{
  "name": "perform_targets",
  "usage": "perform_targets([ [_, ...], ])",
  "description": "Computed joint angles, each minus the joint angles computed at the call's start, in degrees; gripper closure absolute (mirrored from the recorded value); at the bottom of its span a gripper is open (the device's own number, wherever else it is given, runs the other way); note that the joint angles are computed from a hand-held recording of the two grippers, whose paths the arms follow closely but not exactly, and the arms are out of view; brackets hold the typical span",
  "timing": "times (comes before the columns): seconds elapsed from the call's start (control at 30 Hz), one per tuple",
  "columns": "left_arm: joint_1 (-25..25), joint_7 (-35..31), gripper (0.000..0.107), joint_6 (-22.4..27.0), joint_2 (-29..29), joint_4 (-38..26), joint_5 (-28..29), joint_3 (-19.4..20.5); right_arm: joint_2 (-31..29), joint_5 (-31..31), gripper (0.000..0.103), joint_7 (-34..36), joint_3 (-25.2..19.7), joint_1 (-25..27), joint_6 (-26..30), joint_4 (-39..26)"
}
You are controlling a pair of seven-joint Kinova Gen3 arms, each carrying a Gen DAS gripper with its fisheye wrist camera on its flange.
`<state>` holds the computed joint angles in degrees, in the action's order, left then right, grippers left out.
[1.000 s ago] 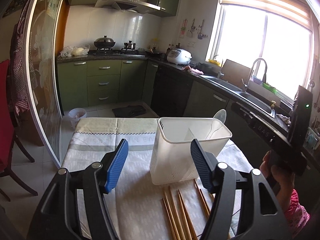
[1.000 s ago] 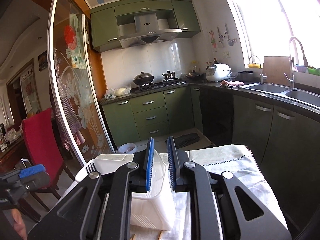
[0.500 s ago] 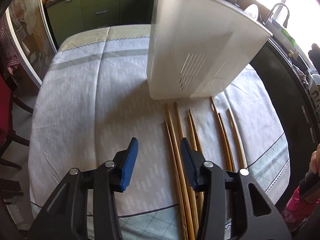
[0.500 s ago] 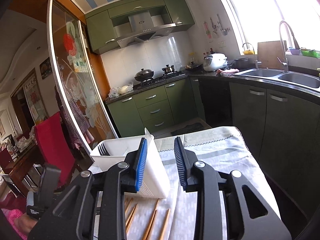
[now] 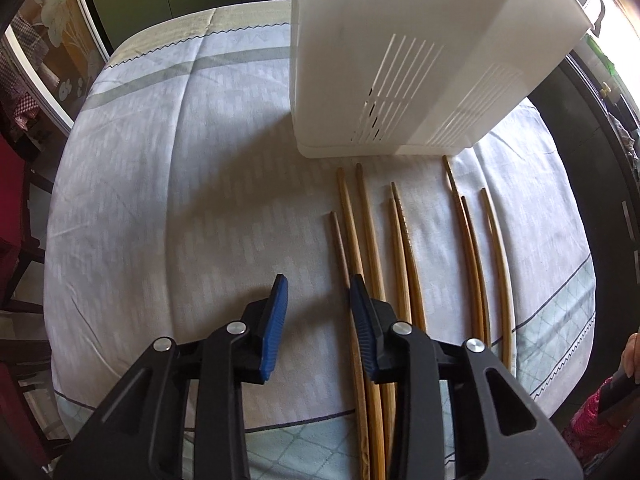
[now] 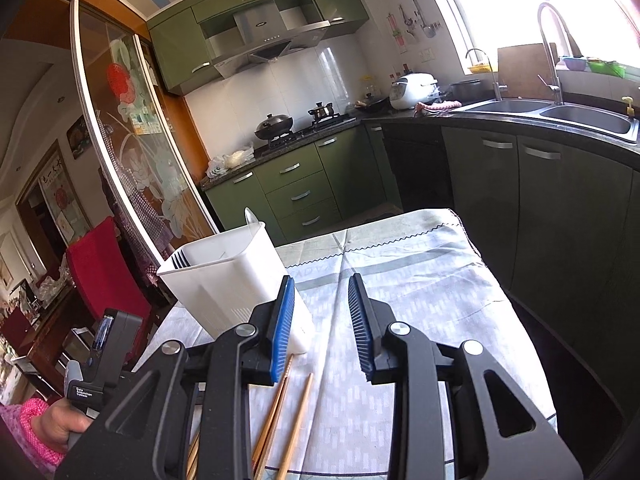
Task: Organize utensils
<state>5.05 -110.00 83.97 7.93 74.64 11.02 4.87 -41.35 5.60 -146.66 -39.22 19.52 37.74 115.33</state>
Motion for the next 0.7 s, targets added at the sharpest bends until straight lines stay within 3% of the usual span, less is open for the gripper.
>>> perform_targets([
  [0.17,2.0,1.4,0.079,-0.2,0.3,-0.4,-3.0,0.7,0.5,-0.2,0.074,0.2,0.0,-0.4,0.2,-0.2],
  [0.23,3.0,2.4,0.085,-0.3,0.3,-0.3,-3.9,1.1,0.9,-0.1,0.074,0.5,-0.1,-0.6,0.7,-0.6],
  [0.3,3.6,2.9,0.098,0.1,0.7,-0.7,-4.2,1.3,1.7,0.1,0.071,0.7,-0.6,-0.4,1.6,-1.4],
  [0.4,4.7,3.6,0.101,0.1,0.9,-1.0,-4.9,1.7,3.8,0.7,0.071,1.2,-1.5,-0.6,3.8,-3.1],
  [0.5,5.1,3.8,0.101,-0.3,0.9,-0.9,-4.7,1.7,7.9,1.7,0.069,2.2,-3.1,-1.6,8.1,-6.1],
  [0.57,4.9,3.7,0.101,-0.8,0.7,-0.7,-4.4,1.6,12.3,2.4,0.063,3.3,-3.3,-4.1,11.5,-8.4],
  [0.7,3.2,1.9,0.102,-2.0,-0.5,-0.6,-2.4,0.8,20.5,1.9,0.062,5.2,-1.3,-10.4,16.1,-11.3],
])
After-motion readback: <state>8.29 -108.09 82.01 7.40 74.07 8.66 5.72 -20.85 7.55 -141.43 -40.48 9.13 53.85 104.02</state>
